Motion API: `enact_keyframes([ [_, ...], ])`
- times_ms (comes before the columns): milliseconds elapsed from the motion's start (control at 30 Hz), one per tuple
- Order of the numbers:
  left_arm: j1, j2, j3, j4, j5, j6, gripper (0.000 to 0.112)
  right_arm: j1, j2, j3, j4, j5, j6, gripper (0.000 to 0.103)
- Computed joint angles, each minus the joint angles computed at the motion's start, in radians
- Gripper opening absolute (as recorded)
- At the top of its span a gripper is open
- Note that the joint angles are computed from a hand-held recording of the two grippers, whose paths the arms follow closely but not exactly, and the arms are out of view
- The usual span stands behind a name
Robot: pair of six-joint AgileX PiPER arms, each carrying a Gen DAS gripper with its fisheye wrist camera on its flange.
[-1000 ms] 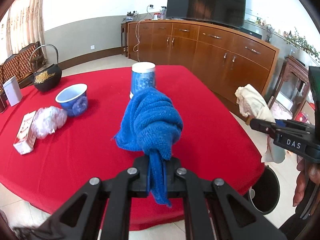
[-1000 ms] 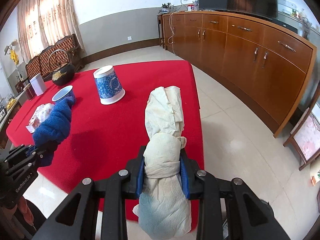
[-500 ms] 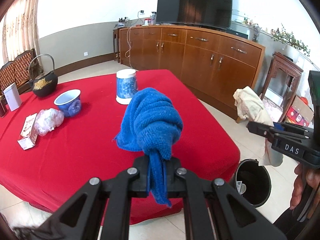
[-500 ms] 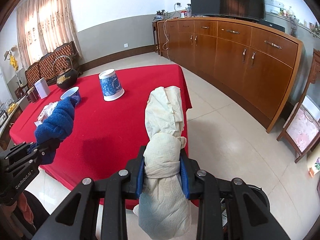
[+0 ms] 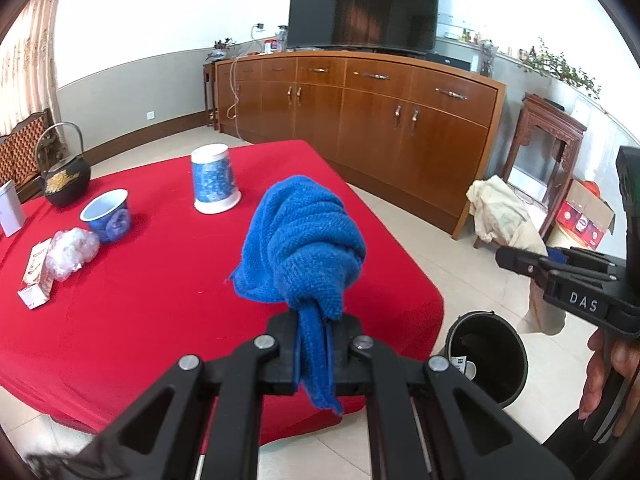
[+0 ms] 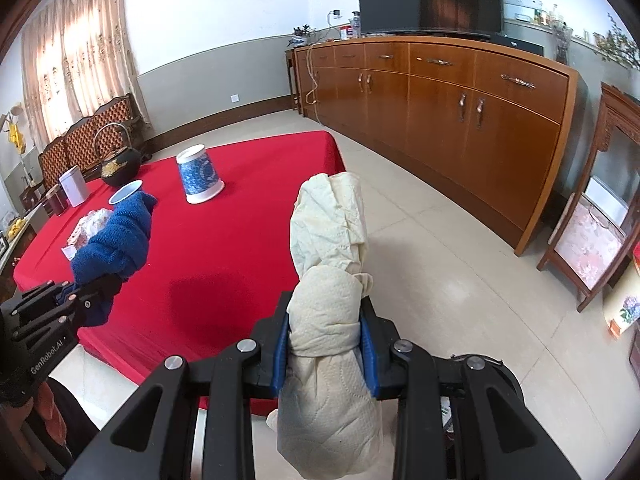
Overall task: Collect trash
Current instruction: 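Carry the cream cloth in the right tool while the left carries the blue towel to the bin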
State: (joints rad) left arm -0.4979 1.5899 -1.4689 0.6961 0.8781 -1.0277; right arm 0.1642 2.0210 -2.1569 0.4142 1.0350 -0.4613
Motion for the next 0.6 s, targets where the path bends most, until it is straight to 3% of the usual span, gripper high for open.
enact_keyframes([
  [600, -0.102, 0.189, -0.226, -0.096, -0.023, 0.131, 0.010, -0.193, -0.077, 0.166, 0.020, -0.048, -0.062, 0.032],
])
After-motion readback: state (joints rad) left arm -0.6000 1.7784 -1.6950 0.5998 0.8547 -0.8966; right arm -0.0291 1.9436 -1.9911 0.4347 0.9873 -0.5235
